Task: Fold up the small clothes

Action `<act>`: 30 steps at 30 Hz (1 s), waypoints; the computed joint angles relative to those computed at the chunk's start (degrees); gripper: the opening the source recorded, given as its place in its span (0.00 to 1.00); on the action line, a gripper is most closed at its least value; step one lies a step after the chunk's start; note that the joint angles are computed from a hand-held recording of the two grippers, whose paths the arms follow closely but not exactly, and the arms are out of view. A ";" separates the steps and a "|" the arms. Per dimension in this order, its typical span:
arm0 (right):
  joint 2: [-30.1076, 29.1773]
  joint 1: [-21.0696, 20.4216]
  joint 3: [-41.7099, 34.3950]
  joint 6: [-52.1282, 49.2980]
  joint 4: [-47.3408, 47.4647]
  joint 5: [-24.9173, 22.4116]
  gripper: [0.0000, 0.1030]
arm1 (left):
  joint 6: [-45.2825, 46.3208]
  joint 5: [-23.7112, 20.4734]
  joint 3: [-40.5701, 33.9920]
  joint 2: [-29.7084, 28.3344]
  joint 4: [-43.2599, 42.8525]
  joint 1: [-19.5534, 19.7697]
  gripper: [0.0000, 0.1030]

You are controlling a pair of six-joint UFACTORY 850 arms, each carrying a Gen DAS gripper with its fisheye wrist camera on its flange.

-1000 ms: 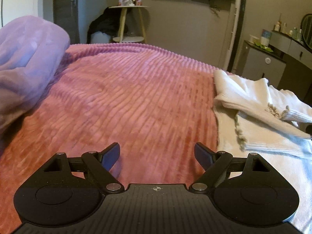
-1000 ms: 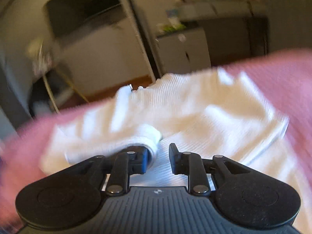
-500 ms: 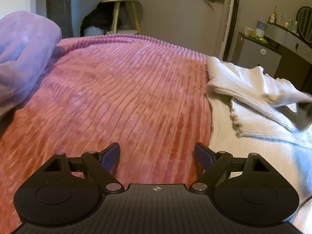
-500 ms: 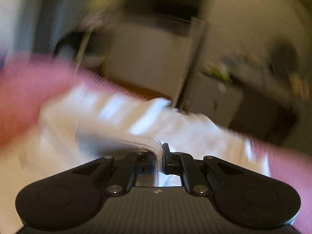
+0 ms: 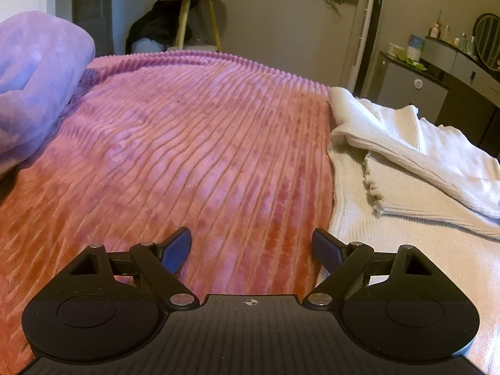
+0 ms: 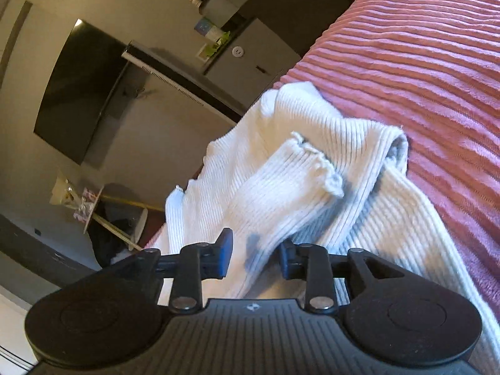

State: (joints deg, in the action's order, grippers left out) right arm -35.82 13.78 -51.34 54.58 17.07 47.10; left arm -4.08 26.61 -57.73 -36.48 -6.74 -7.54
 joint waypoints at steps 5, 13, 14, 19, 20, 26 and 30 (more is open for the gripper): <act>-0.80 -1.19 -2.42 -5.90 -0.69 -4.16 0.13 | -0.02 0.00 -0.11 -0.25 0.15 0.07 0.87; 0.37 -0.44 -4.13 -28.46 11.34 -7.00 0.07 | 0.53 0.31 0.20 -0.18 -0.53 -0.17 0.88; 0.15 0.13 -4.24 -34.45 14.30 -6.35 0.07 | 0.45 0.27 0.19 -0.15 -0.38 -0.12 0.88; -0.02 1.05 -6.19 -51.41 24.04 -11.96 0.25 | 0.75 0.04 0.04 -0.35 -0.37 -0.14 0.91; 0.15 0.82 -6.22 -51.34 25.13 -13.81 0.25 | 1.17 -0.33 -0.07 -0.45 -0.47 -0.21 0.91; 5.58 3.63 1.52 -47.91 23.72 -12.63 0.25 | -4.34 -1.56 1.19 1.40 5.99 0.29 0.91; 10.24 7.80 8.16 -47.08 22.84 -12.92 0.25 | -8.51 -1.11 2.99 3.18 10.76 0.32 0.92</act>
State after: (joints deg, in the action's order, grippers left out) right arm -25.58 21.59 -43.18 7.50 39.91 34.19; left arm -12.59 25.50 -54.74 -33.30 4.01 -7.22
